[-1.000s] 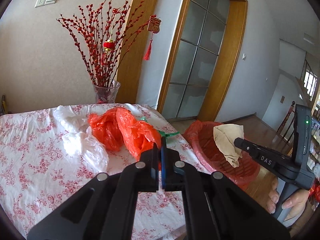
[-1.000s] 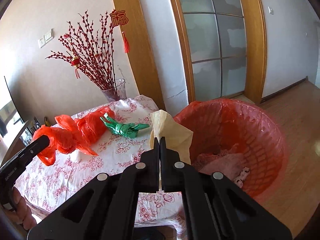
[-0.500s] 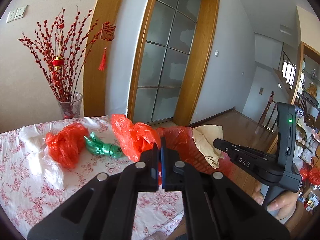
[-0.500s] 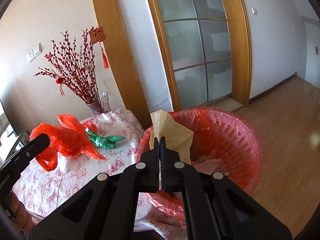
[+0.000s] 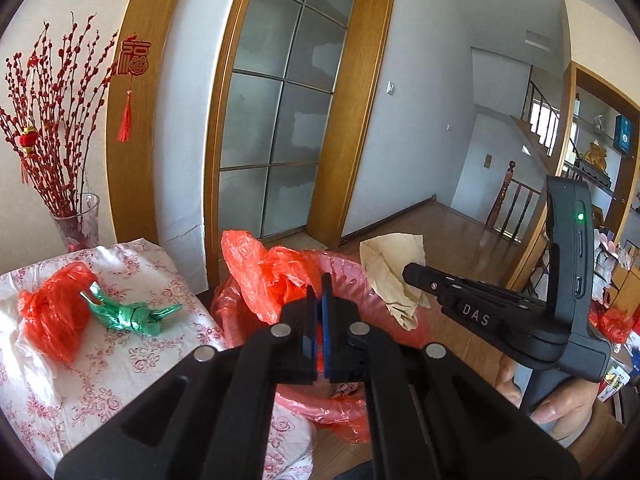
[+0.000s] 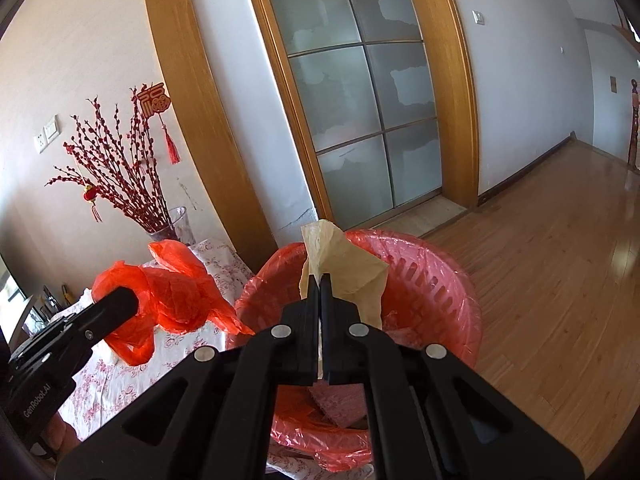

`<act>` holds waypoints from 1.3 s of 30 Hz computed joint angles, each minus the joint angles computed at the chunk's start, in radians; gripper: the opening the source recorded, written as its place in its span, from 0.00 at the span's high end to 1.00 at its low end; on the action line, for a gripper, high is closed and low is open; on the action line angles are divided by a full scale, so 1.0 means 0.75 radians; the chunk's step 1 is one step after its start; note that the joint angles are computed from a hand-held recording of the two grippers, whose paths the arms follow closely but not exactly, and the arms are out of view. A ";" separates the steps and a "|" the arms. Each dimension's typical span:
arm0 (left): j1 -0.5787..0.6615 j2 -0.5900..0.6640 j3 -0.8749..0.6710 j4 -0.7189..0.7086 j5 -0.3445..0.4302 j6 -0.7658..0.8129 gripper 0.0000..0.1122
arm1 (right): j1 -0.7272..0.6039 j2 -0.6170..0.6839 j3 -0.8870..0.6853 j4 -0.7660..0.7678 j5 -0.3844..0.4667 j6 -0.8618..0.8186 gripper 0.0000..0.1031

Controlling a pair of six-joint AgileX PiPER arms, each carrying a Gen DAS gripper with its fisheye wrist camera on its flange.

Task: Collect trash
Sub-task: 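Carry the orange and beige bags in both grippers over the wastebasket, then open both grippers to drop the orange and beige bags in, then move both open grippers back over the table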

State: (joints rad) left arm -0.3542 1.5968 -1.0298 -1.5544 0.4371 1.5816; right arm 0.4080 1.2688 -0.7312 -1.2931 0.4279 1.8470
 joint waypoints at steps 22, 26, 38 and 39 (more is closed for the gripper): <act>-0.092 0.260 -0.171 0.188 -0.102 -0.242 0.76 | -0.232 0.064 0.002 -0.042 -0.219 0.007 0.75; -0.043 0.231 -0.126 0.176 -0.134 -0.250 0.67 | -0.204 0.059 0.033 -0.130 -0.174 0.115 0.61; 0.150 0.022 0.156 -0.026 -0.344 -0.016 0.48 | -0.046 0.141 -0.033 -0.029 -0.106 0.036 0.61; 0.181 0.003 0.178 -0.040 -0.345 0.005 0.47 | -0.024 0.154 -0.049 -0.017 -0.097 0.024 0.61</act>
State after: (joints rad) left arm -0.2181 1.5992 -0.8965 -1.5841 0.1782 1.5855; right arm 0.3900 1.3840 -0.7678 -1.3056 0.3548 1.8647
